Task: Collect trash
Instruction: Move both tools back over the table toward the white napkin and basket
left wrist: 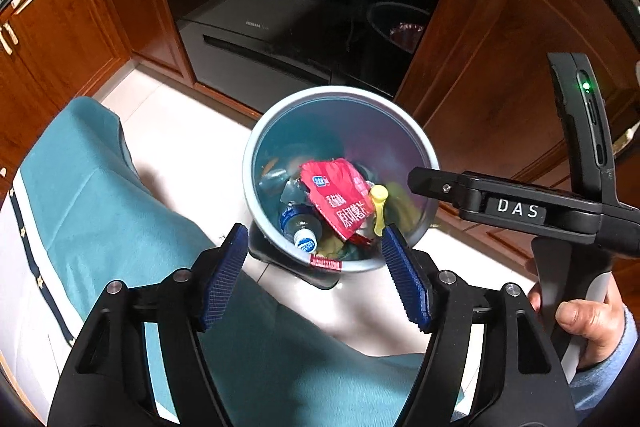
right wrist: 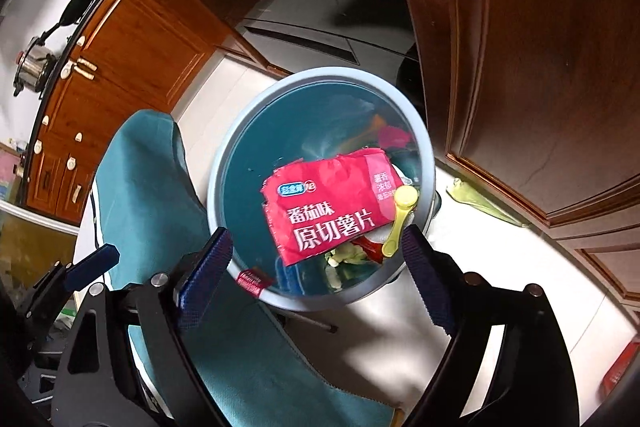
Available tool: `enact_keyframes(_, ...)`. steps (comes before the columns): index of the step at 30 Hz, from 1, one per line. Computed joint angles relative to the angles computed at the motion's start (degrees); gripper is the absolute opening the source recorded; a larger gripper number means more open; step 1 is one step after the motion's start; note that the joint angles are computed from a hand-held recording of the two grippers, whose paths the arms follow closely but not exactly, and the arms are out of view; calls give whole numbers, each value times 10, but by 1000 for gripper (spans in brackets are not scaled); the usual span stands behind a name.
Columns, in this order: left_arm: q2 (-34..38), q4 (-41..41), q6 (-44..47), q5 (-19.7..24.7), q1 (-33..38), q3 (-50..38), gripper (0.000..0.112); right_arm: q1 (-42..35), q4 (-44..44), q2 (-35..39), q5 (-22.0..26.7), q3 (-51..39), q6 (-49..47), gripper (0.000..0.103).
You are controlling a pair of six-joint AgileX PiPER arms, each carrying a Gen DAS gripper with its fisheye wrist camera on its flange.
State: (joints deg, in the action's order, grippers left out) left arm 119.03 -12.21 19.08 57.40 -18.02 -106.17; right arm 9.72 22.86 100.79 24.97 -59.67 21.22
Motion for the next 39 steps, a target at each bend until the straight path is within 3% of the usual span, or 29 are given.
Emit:
enact_keyframes(10,-113,-37,46,-35,60,127,78,82,-103,-26,42,-47,117,83)
enact_keyframes(19,-232,-89,144,-41,201,250,85,205,-177,0,100,-155,208,85)
enact_keyframes(27,-283,-162,273,-13,386,300,95,310,-205,87,194,-337,226,85)
enact_keyframes(39,-236,-225,384,54,591,289,99,400,-124,302,362,-683,175,85)
